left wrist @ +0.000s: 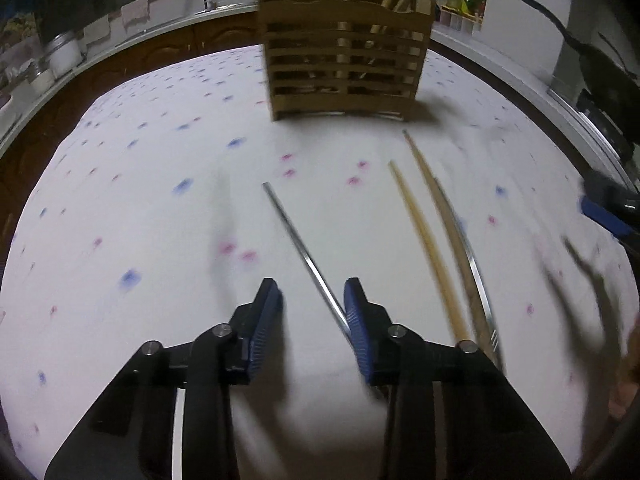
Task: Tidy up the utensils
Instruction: 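Grasp a metal chopstick with the left tool while the right tool grasps a wooden one, then lift both held chopsticks and carry them above the wooden holder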
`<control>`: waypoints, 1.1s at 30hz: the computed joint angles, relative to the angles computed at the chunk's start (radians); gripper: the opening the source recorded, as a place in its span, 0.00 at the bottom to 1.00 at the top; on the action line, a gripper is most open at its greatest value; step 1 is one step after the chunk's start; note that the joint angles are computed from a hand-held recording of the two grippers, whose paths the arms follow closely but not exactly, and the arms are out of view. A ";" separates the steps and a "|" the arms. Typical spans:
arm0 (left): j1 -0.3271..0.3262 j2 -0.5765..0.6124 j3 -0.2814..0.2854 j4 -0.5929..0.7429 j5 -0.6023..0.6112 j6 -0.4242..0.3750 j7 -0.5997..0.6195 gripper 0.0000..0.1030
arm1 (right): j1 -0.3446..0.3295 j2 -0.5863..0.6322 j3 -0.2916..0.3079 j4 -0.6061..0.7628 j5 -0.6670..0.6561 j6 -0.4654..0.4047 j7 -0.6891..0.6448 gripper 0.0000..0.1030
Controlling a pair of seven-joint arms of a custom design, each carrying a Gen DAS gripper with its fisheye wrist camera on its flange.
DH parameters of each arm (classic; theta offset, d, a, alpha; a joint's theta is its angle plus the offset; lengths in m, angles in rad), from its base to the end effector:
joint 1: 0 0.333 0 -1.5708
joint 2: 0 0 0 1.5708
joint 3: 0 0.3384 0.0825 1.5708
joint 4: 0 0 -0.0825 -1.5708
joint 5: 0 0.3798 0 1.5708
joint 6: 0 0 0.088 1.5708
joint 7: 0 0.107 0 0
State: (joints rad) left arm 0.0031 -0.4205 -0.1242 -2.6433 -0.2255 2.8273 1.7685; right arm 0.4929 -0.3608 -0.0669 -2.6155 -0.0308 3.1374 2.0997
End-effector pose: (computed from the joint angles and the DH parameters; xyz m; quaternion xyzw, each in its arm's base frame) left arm 0.4199 -0.0422 0.4709 -0.6291 0.7173 -0.2306 0.1911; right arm 0.4030 0.1836 0.5024 -0.6137 0.6642 -0.1247 0.4083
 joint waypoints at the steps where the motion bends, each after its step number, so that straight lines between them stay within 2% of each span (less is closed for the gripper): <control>1: -0.011 -0.011 0.021 -0.006 -0.015 -0.009 0.015 0.31 | 0.020 0.009 -0.013 0.006 0.004 -0.007 -0.011 0.67; 4: -0.034 -0.014 0.088 0.014 -0.103 -0.057 0.041 0.31 | 0.126 0.062 -0.084 0.052 0.060 -0.034 -0.091 0.59; 7: -0.022 0.005 0.095 0.039 -0.157 -0.080 0.027 0.31 | 0.206 0.127 -0.136 0.119 0.147 -0.054 -0.191 0.55; 9: -0.002 0.036 0.085 0.072 -0.164 -0.114 0.000 0.32 | 0.221 0.174 -0.141 0.172 0.190 -0.071 -0.243 0.54; 12: 0.030 0.078 0.055 0.117 -0.140 -0.130 -0.052 0.32 | 0.171 0.244 -0.095 0.254 0.179 -0.108 -0.247 0.50; 15: 0.052 0.113 0.029 0.150 -0.090 -0.128 -0.102 0.31 | 0.091 0.325 -0.035 0.349 0.057 -0.177 -0.166 0.47; 19: 0.067 0.153 -0.003 0.175 -0.002 -0.089 -0.157 0.28 | 0.038 0.408 0.009 0.439 -0.058 -0.271 -0.101 0.34; 20: 0.075 0.160 -0.017 0.176 0.035 -0.074 -0.179 0.25 | 0.034 0.414 0.008 0.440 -0.160 -0.251 -0.030 0.33; 22: 0.081 0.167 -0.031 0.176 0.089 -0.055 -0.211 0.22 | 0.028 0.428 0.018 0.468 -0.300 -0.290 0.056 0.31; 24: 0.081 0.174 -0.044 0.175 0.136 -0.032 -0.236 0.16 | 0.021 0.440 0.034 0.490 -0.398 -0.318 0.116 0.30; 25: 0.078 0.175 -0.042 0.175 0.146 -0.027 -0.240 0.12 | 0.013 0.444 0.043 0.497 -0.425 -0.324 0.131 0.26; 26: 0.072 0.177 -0.040 0.175 0.153 -0.023 -0.241 0.08 | 0.003 0.446 0.055 0.499 -0.435 -0.321 0.133 0.23; 28: 0.047 0.171 -0.016 0.174 0.122 -0.030 -0.214 0.07 | -0.025 0.448 0.083 0.496 -0.417 -0.312 0.118 0.11; 29: 0.034 0.171 0.000 0.174 0.096 -0.032 -0.192 0.06 | -0.041 0.445 0.097 0.491 -0.399 -0.307 0.104 0.10; 31: 0.010 0.157 0.028 0.166 0.032 -0.044 -0.148 0.05 | -0.078 0.436 0.133 0.475 -0.318 -0.285 0.055 0.08; 33: -0.001 0.131 0.051 0.149 -0.026 -0.048 -0.111 0.04 | -0.114 0.414 0.171 0.443 -0.155 -0.249 -0.046 0.06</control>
State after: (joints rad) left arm 0.0024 -0.2897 -0.0727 -2.4939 -0.2512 2.7795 1.6574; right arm 0.3785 0.0536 0.1045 -2.1725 -0.1855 2.8883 2.0537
